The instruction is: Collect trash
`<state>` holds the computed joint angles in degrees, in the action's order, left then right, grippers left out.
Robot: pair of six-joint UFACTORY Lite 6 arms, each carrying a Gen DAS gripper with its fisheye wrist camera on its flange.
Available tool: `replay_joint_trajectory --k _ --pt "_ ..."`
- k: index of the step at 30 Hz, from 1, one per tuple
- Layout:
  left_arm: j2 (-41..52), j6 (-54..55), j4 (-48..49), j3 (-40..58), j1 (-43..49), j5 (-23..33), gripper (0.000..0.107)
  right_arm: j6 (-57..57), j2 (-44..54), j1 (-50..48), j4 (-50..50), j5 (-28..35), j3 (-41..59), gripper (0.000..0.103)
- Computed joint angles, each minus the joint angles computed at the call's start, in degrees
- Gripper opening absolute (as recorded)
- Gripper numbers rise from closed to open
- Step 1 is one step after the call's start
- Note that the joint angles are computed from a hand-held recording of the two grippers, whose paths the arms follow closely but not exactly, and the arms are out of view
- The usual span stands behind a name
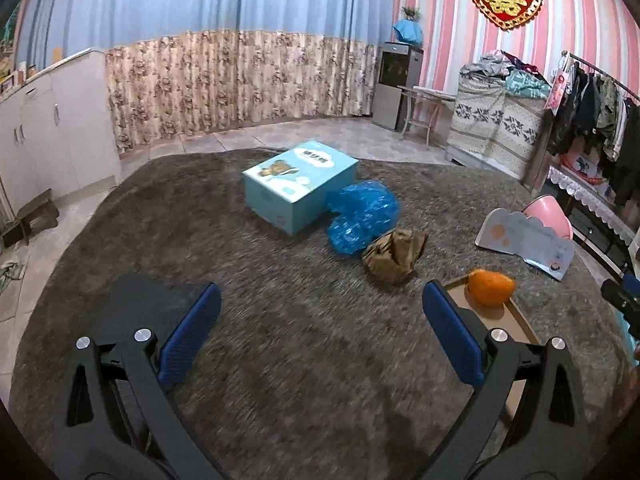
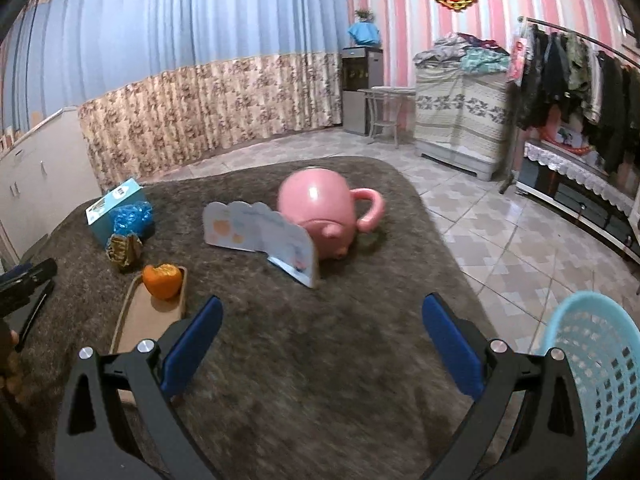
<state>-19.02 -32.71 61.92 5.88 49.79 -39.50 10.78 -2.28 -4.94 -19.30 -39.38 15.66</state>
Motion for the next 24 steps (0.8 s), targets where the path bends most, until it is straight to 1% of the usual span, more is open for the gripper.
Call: replay_joint_trajectory --k 3,5,6,7,8,9,11,12,13,14,17,19,21,24 --pt "5.14 4.73 -9.66 2.87 -9.27 1.04 0.097 -3.6 3.57 5.07 4.45 0.71 3.17 0.098" --pt "9.62 11.23 -18.91 5.07 -16.13 1.5 0.096 -6.2 6.18 8.11 8.33 0.28 4.8 0.097" --pt "12.49 15.12 -24.6 6.38 -19.93 1.84 0.094 -5.54 7.01 8.19 7.83 0.03 5.26 0.097" --pt "14.96 17.13 -27.88 7.89 -22.63 2.32 0.087 -4.52 7.95 8.21 7.08 -0.32 5.68 0.097" --pt "18.21 17.34 -28.77 10.43 -24.64 3.44 0.08 -3.45 8.71 8.08 6.09 -0.46 6.14 0.096" --pt "19.38 16.78 -28.69 11.52 -25.67 4.1 0.077 -3.08 9.29 8.23 5.85 -0.67 6.44 0.095" --pt "22.58 17.0 -30.2 14.08 -28.01 4.71 0.068 -1.35 10.43 8.31 4.02 -0.67 7.39 0.087" --pt "23.29 17.21 -30.87 14.62 -28.78 4.78 0.063 -0.49 10.91 8.41 3.14 -0.64 7.79 0.085" --pt "24.51 15.93 -29.42 15.75 -29.05 5.14 0.048 0.7 11.57 8.37 1.68 -0.72 8.26 0.082" --pt "25.5 13.63 -26.84 16.94 -28.88 6.17 0.037 2.2 12.23 8.8 0.1 -0.93 8.7 0.079" --pt "23.78 10.12 -21.84 15.45 -26.03 4.66 0.034 2.18 13.64 12.55 1.62 -0.79 9.73 0.074" --pt "19.54 9.91 -19.21 12.3 -22.85 3.79 0.034 1.3 14.88 15.4 3.2 -0.77 10.6 0.073" --pt "14.64 9.41 -16.0 8.85 -18.32 3.15 0.034 -1.25 16.01 19.08 6.39 0.17 11.95 0.073" --pt "7.22 6.01 -7.14 3.81 -9.19 1.73 0.034 -3.67 17.61 23.01 9.74 0.96 13.99 0.072"
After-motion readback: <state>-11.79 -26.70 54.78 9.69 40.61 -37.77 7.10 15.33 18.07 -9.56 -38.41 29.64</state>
